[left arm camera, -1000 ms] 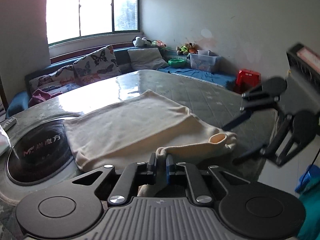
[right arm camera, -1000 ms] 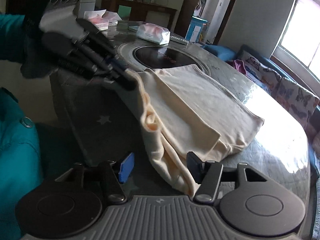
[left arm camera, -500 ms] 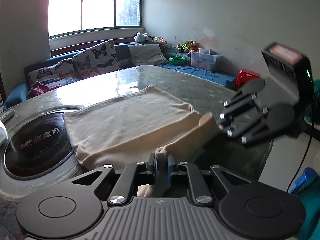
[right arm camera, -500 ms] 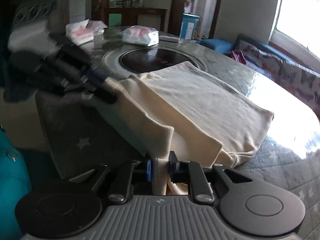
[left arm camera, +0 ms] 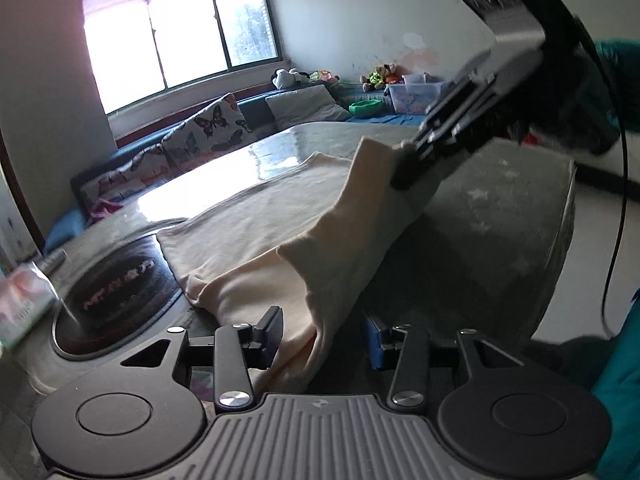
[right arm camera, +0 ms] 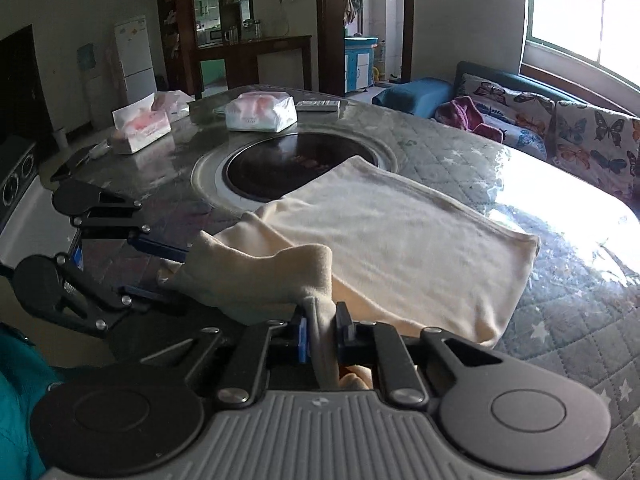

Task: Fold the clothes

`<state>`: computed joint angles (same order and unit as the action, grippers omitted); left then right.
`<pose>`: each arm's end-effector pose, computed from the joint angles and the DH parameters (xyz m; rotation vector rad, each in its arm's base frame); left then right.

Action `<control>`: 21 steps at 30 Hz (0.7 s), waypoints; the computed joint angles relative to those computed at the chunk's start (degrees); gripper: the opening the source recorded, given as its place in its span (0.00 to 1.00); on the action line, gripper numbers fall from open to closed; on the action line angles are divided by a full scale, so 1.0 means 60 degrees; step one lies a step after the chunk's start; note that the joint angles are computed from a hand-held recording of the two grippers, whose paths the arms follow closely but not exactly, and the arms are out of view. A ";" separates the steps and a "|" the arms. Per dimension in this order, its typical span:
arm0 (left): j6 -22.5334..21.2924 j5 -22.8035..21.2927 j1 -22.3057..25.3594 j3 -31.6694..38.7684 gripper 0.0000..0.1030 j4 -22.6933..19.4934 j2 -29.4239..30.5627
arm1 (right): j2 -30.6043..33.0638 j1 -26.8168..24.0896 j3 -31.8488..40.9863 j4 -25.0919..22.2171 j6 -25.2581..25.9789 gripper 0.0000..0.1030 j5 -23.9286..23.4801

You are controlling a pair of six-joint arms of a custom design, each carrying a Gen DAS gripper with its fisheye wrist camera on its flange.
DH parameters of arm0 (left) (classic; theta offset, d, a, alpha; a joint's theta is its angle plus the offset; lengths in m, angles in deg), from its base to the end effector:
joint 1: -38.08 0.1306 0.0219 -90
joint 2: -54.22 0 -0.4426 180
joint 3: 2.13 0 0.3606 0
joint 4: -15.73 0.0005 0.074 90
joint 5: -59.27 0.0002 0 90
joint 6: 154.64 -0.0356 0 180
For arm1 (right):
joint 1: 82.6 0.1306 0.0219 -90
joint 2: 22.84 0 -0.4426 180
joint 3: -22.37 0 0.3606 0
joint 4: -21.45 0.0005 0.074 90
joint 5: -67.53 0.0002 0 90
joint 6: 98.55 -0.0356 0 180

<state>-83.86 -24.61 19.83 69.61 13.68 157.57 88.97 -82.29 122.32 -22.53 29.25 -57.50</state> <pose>0.4945 -0.1676 0.3114 0.7508 2.0214 -0.1055 0.5969 0.0232 0.3819 -0.9837 2.1492 0.4708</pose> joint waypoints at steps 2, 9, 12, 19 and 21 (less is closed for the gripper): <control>-0.0347 -0.0131 -0.0007 -0.0054 0.44 0.0099 0.0035 | -0.0041 0.0004 -0.0111 0.0108 -0.0065 0.10 0.0023; -0.0760 0.0039 0.0230 -0.0108 0.13 0.0167 0.0020 | -0.0238 -0.0027 -0.0611 0.0637 -0.0441 0.08 -0.0005; -0.0724 0.0348 0.0328 -0.0057 0.07 0.0065 -0.0055 | -0.0369 -0.0077 -0.0841 0.0957 -0.0564 0.08 -0.0126; -0.0270 0.0719 0.0404 -0.0135 0.05 -0.0082 -0.0513 | -0.0847 -0.0235 -0.1283 0.1337 -0.0481 0.07 -0.0530; -0.0141 0.0809 0.0399 -0.0261 0.05 -0.0132 -0.0781 | -0.1064 -0.0317 -0.1410 0.1200 -0.0311 0.07 -0.0708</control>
